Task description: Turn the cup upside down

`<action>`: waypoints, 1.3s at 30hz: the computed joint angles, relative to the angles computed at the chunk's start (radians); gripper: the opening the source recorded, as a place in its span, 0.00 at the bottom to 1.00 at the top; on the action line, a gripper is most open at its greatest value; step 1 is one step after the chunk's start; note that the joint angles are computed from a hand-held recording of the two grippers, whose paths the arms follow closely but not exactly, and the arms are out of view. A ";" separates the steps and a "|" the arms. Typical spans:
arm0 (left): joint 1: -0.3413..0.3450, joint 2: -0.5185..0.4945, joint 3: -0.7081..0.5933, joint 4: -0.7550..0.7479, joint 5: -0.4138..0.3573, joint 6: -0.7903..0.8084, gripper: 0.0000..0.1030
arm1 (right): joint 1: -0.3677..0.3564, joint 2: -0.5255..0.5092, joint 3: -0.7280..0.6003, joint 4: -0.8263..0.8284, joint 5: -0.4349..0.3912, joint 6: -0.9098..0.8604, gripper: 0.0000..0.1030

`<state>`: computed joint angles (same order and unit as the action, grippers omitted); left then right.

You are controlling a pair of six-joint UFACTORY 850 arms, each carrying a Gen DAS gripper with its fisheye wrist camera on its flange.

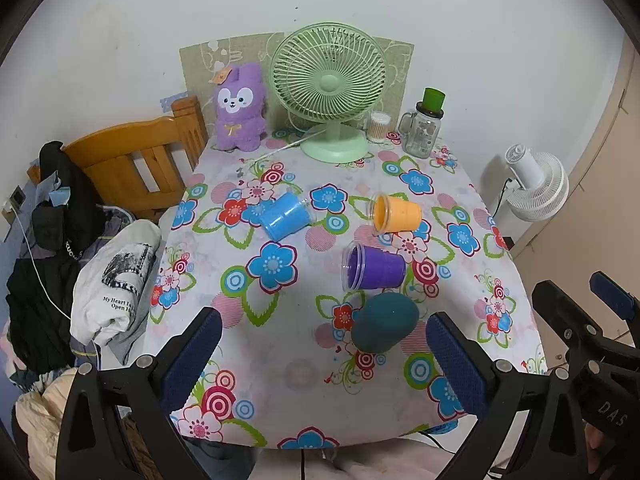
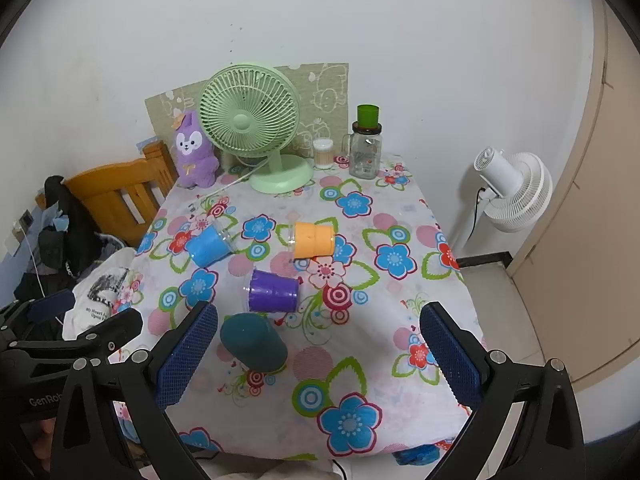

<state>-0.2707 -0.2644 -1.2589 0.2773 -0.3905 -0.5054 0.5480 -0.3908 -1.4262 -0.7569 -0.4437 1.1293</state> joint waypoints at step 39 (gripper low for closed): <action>0.002 -0.005 0.002 0.002 -0.002 0.010 1.00 | -0.002 -0.010 -0.005 0.015 -0.012 -0.002 0.99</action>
<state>-0.2683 -0.2691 -1.2570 0.2797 -0.3922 -0.4952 0.5461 -0.4005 -1.4316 -0.7415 -0.4558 1.1276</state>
